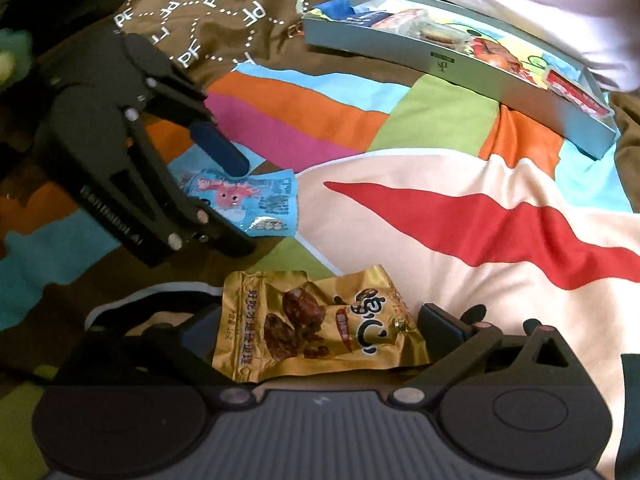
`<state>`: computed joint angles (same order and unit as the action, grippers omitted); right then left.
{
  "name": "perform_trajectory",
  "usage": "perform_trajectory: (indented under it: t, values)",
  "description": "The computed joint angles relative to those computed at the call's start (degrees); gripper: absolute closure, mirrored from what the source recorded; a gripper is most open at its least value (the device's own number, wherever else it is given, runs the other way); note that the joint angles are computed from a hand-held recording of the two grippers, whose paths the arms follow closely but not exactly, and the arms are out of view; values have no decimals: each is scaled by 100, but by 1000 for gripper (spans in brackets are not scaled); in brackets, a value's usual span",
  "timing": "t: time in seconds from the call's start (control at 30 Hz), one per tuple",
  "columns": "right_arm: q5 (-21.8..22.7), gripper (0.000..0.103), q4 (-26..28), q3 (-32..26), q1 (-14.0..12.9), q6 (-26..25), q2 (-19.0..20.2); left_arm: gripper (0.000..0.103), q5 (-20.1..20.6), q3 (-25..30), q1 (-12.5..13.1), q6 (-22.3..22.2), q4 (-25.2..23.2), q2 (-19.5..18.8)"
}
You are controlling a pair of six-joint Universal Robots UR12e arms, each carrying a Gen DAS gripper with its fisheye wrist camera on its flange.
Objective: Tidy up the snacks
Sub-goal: 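Grasp the blue sausage pack with the left gripper while the right gripper grasps the gold jerky pack, then lift and carry the blue pack and gold pack to the grey tray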
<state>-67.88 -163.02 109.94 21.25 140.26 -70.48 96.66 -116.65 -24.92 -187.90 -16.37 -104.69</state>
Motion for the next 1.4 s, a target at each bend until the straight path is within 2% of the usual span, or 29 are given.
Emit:
perform_trajectory:
  t: [0.1,0.13,0.2,0.4,0.5,0.67,0.83,1.27,1.4]
  values:
    - [42,4,196,-52,-15,72,-15,35,-84,-75,23,-58,151,6]
    - [58,6,232,-71,-26,117,-12,39,-85,-83,10,-64,154,11]
    - [71,6,199,5,-30,133,-67,40,-94,-55,-21,-117,33,26]
    - [10,8,-54,246,3,-260,-215,42,-331,-106,-87,-160,-189,164]
    - [-60,9,-253,304,34,-524,-249,43,-297,-171,-166,-44,-168,243]
    - [-153,17,-1312,613,75,-1329,-269,43,369,-187,-393,444,-56,246]
    - [-329,20,-1603,636,153,-1685,-228,43,945,-169,-510,755,106,210]
    - [-195,21,-3188,814,116,-2937,73,43,1544,-78,-449,252,529,141]
    - [-209,22,-3596,660,125,-2952,248,43,1753,-50,-437,227,820,82]
